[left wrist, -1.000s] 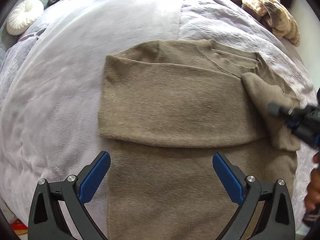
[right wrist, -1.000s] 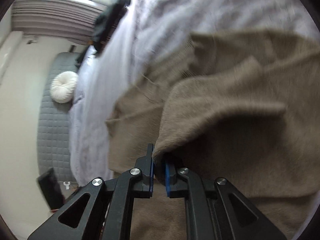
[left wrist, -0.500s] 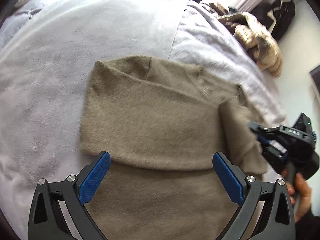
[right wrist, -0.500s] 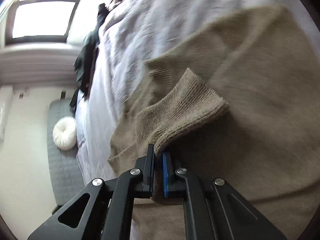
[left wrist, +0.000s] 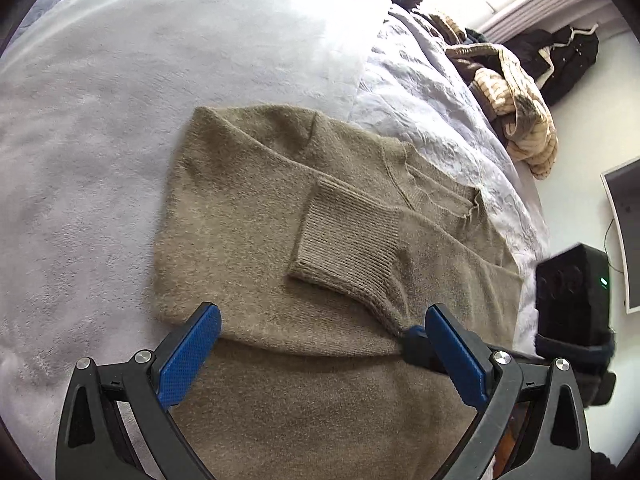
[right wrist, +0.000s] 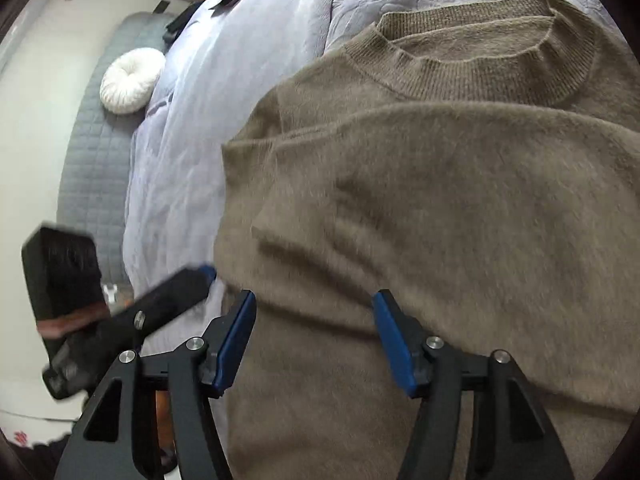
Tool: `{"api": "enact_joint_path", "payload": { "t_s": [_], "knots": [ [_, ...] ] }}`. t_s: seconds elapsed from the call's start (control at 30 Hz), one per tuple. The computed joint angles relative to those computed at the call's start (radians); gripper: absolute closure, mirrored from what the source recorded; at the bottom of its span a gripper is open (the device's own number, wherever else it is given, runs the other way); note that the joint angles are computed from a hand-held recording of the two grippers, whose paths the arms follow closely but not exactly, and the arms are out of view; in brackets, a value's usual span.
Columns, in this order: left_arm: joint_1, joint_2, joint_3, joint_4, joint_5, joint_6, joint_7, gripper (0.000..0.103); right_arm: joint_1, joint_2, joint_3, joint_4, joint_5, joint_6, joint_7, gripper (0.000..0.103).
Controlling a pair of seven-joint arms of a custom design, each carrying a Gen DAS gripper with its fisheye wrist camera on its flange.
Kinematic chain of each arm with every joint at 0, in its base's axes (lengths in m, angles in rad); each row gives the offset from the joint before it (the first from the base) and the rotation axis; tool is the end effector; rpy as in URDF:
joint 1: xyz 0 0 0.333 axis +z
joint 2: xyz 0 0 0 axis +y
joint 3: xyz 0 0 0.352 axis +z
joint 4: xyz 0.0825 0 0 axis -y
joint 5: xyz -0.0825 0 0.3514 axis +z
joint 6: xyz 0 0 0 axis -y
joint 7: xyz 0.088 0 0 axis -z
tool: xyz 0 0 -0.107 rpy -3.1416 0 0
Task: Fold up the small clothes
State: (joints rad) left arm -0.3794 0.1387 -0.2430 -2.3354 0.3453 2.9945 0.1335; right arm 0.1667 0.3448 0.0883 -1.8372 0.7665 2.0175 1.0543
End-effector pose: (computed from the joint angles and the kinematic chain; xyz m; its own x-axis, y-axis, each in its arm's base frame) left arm 0.4256 -0.3310 0.3966 0.3754 -0.8118 0.4472 -0.8236 -0.5135 -0.2408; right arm 0.5818 0.1884 0.3977 0.2910 -0.7054 -0.6463 -0.9400 -0.3364 -0.0561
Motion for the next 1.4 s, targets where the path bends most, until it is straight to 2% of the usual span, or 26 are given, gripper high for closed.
{"api": "enact_joint_path", "payload": {
  "t_s": [0.1, 0.17, 0.27, 0.43, 0.53, 0.6, 0.67, 0.7, 0.73, 0.77, 0.8, 0.87, 0.9, 0.93, 0.97, 1.03, 1.1, 1.2, 1.27, 1.3, 1.4],
  "knots": [
    [0.04, 0.038, -0.044, 0.02, -0.081, 0.03, 0.088, 0.001, -0.028, -0.033, -0.018, -0.039, 0.026, 0.001, 0.004, 0.038],
    [0.098, 0.07, -0.105, 0.027, -0.179, 0.066, 0.177, 0.001, -0.056, -0.07, -0.04, -0.091, 0.049, 0.006, 0.011, 0.038],
    [0.156, 0.116, -0.167, 0.048, -0.268, 0.093, 0.266, 0.001, -0.09, -0.114, -0.068, -0.154, 0.08, 0.012, 0.038, 0.038],
    [0.167, 0.165, -0.184, 0.111, -0.299, 0.083, 0.347, 0.001, -0.156, -0.171, -0.116, -0.254, 0.146, 0.031, 0.061, 0.038],
    [0.138, 0.172, -0.156, 0.129, -0.305, 0.075, 0.347, 0.001, -0.177, -0.196, -0.132, -0.308, 0.184, 0.074, 0.082, 0.038],
    [0.127, 0.167, -0.143, 0.126, -0.312, 0.063, 0.338, 0.016, -0.19, -0.201, -0.138, -0.338, 0.235, 0.105, 0.095, 0.038],
    [0.119, 0.165, -0.134, 0.138, -0.314, 0.011, 0.34, 0.048, -0.214, -0.203, -0.15, -0.367, 0.31, 0.122, 0.099, 0.038],
    [0.104, 0.162, -0.118, 0.14, -0.304, -0.005, 0.338, 0.058, -0.225, -0.202, -0.155, -0.375, 0.338, 0.127, 0.099, 0.038],
    [0.098, 0.161, -0.111, 0.142, -0.298, -0.014, 0.344, 0.084, -0.232, -0.202, -0.158, -0.385, 0.373, 0.141, 0.1, 0.038],
    [0.106, 0.162, -0.12, 0.14, -0.306, -0.013, 0.361, 0.095, -0.241, -0.2, -0.16, -0.394, 0.414, 0.152, 0.099, 0.038],
    [0.115, 0.159, -0.131, 0.129, -0.32, 0.01, 0.374, 0.095, -0.245, -0.199, -0.16, -0.401, 0.445, 0.166, 0.099, 0.038],
    [0.09, 0.134, -0.107, 0.103, -0.305, 0.056, 0.36, 0.095, -0.249, -0.196, -0.157, -0.414, 0.516, 0.206, 0.098, 0.039],
    [0.074, 0.124, -0.09, 0.097, -0.292, 0.066, 0.348, 0.095, -0.246, -0.191, -0.153, -0.416, 0.541, 0.221, 0.099, 0.044],
    [0.058, 0.113, -0.074, 0.091, -0.277, 0.072, 0.333, 0.095, -0.249, -0.187, -0.155, -0.414, 0.559, 0.234, 0.1, 0.078],
    [0.044, 0.103, -0.06, 0.087, -0.262, 0.072, 0.319, 0.095, -0.25, -0.181, -0.156, -0.405, 0.541, 0.236, 0.112, 0.097],
    [0.019, 0.08, -0.038, 0.075, -0.23, 0.072, 0.291, 0.095, -0.249, -0.18, -0.151, -0.382, 0.512, 0.236, 0.102, 0.097],
    [-0.004, 0.069, -0.018, 0.071, -0.19, 0.066, 0.268, 0.095, -0.249, -0.196, -0.15, -0.357, 0.473, 0.232, 0.036, 0.097],
    [0.008, 0.088, -0.047, 0.078, -0.185, 0.032, 0.284, 0.095, -0.259, -0.19, -0.163, -0.332, 0.371, 0.216, 0.025, 0.097],
    [-0.008, 0.107, -0.038, 0.091, -0.166, -0.013, 0.274, 0.095, -0.262, -0.165, -0.166, -0.315, 0.3, 0.196, 0.053, 0.096],
    [-0.015, 0.114, -0.035, 0.096, -0.159, -0.033, 0.266, 0.095, -0.261, -0.142, -0.168, -0.298, 0.219, 0.16, 0.093, 0.094],
    [-0.045, 0.111, -0.003, 0.081, -0.117, -0.016, 0.206, 0.095, -0.273, -0.15, -0.165, -0.286, 0.131, 0.096, 0.094, 0.09]
  ]
}}
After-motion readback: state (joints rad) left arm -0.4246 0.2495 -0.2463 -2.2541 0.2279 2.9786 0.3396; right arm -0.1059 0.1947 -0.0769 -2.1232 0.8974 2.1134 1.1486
